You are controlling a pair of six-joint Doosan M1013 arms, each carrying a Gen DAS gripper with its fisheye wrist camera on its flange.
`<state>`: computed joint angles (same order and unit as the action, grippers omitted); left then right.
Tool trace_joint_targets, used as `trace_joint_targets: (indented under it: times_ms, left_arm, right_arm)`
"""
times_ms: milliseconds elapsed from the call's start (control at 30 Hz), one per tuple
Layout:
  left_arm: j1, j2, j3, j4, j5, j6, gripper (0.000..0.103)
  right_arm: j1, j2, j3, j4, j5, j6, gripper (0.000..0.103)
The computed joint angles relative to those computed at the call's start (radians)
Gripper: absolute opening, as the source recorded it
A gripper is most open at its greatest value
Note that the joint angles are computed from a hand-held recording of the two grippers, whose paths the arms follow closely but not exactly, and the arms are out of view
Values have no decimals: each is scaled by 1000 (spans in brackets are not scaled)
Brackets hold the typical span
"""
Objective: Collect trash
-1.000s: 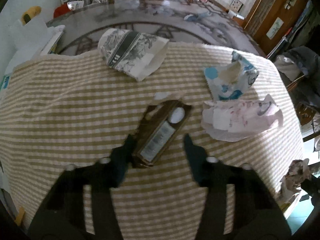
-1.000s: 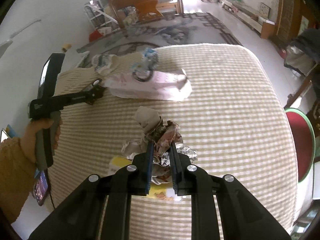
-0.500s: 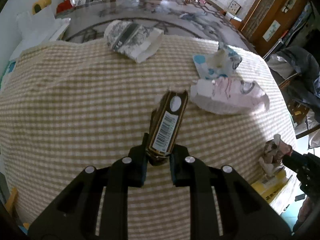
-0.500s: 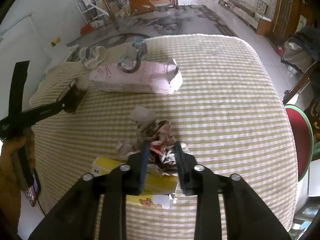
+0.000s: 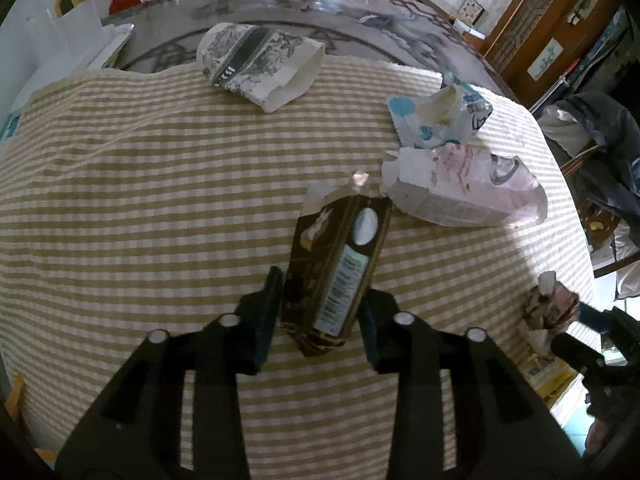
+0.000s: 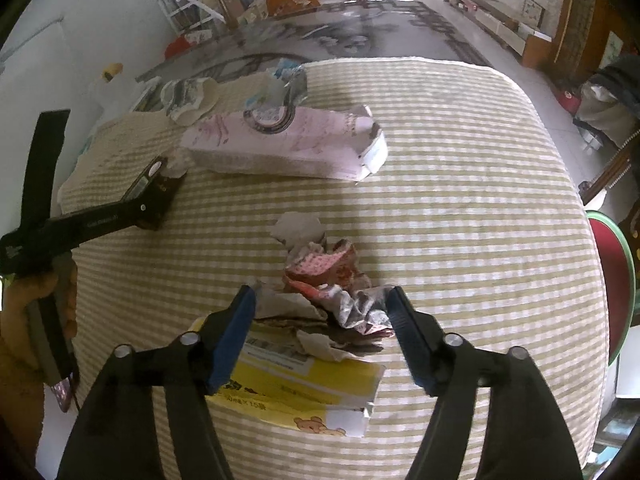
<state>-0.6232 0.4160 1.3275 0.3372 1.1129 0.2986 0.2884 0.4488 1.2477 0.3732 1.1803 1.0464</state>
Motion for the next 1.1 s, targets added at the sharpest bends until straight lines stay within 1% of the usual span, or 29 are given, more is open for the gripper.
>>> trace_joint_targets:
  times_ms: [33,67,133,200,300,467,567,667,733,767,800,833,900,933,967,1000,1033,1100]
  left_arm:
    - [-3,0,-2,8,6,-5,21]
    - [-7,-4,0,17,3,-13,21]
    - [-17,-16,4,42,-7,-46,20]
    - [-29,-27,6,65,-18,-75,19]
    - [-48,-36,-5,96,-31,-102,19]
    - [-83,-36,-41,138,-57,-114,19]
    - [-92,-30,-61,138,-79,-94,19]
    - [-101,-20,-81,150,-76,-85,19]
    - [-103,-22,-82,153,-77,-87,19]
    - [-104,-23,-82,156,-76,-92,19]
    - [-105,-23,-81,159,-76,-96,19]
    - [-107,-25,-79,164,-75,-102,19]
    - [-109,-25,-81,169,-72,-106,19]
    - [-111,-24,-83,171,-68,-107,19]
    - [-113,-25,-84,173,-64,-108,19]
    - [-114,-25,-84,173,-62,-108,19]
    - [-115,-25,-84,173,-60,-109,19]
    - [-118,-26,-83,175,-57,-112,19]
  right_arm:
    - [0,-1,1,-1,-4,1,34]
    - [-2,-3,3,6,-9,0,30]
    - [-11,-7,6,27,-18,-3,15]
    - [-18,-14,9,50,-34,-5,12]
    - [-29,-26,15,83,-55,-14,1]
    - [-42,-42,20,116,-76,-20,1]
    - [-49,-50,21,124,-85,-25,1]
    - [-53,-49,18,118,-73,-26,1]
    - [-53,-46,17,108,-69,-9,7]
    - [-52,-38,8,98,-46,0,11]
    - [-50,-35,6,93,-41,1,26]
    - [-47,-32,5,83,-37,1,49]
    - [-37,-27,5,54,-44,6,65]
    - [-33,-23,4,47,-40,6,68]
    - [-25,-12,-6,31,-20,10,71]
    - [-19,-5,-10,17,-8,13,77]
    - [-12,1,-11,3,-4,12,79]
    - [-3,7,-5,-14,-8,-3,79]
